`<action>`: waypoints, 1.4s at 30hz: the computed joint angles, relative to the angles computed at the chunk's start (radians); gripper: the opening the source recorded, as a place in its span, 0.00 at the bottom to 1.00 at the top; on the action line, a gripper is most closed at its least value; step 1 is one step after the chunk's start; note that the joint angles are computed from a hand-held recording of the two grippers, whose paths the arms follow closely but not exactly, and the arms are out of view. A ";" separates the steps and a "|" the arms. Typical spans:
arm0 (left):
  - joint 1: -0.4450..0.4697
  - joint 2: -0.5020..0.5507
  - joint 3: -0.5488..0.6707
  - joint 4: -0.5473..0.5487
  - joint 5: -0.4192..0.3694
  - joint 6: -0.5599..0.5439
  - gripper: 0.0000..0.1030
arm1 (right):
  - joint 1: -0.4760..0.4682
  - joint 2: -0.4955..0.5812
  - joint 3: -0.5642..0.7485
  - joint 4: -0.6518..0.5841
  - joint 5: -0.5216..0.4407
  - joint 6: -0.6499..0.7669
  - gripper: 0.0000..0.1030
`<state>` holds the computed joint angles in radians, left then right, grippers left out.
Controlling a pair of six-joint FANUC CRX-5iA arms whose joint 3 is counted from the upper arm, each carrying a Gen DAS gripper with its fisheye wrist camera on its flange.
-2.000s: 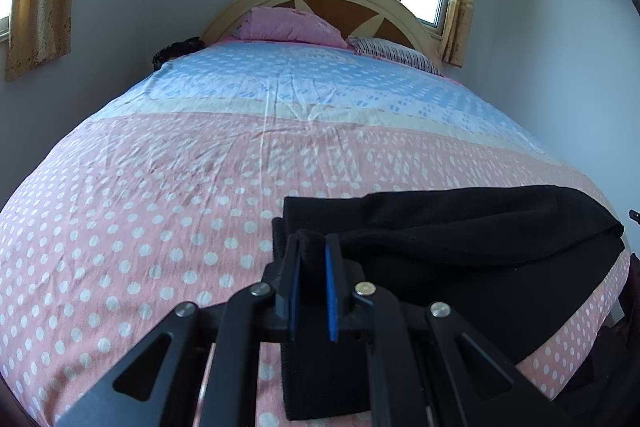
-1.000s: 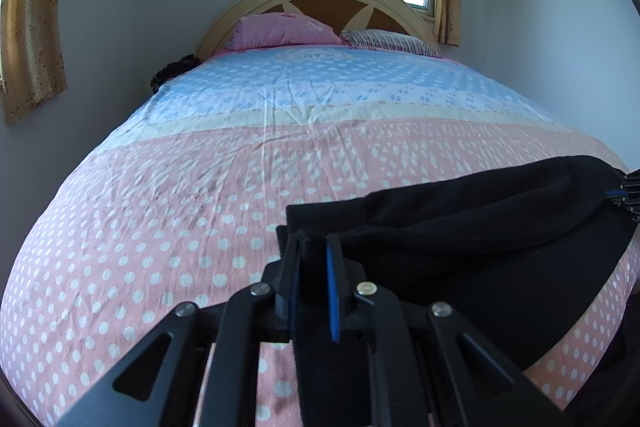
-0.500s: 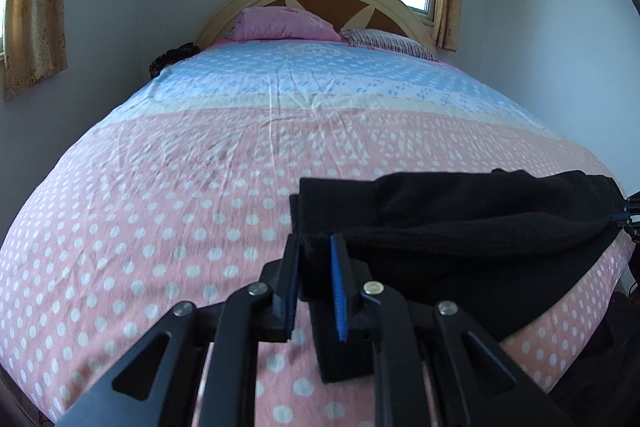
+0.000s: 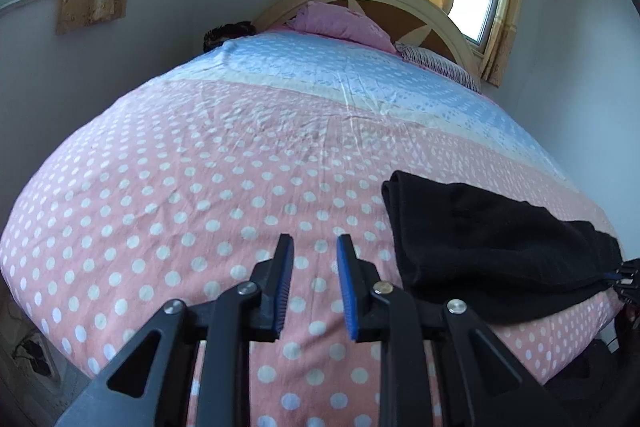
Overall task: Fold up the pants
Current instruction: 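Open the left gripper to release the leg and withdraw it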
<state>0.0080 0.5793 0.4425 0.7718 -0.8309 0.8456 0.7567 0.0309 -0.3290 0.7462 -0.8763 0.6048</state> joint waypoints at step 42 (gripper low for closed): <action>-0.043 0.097 0.178 -0.013 -0.236 0.230 0.05 | -0.017 -0.058 -0.079 0.130 0.131 -0.153 0.56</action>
<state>-0.0345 0.6761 0.6201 0.7587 -1.0672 1.0756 0.7397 -0.0271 -0.4076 0.8764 -0.7454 0.4518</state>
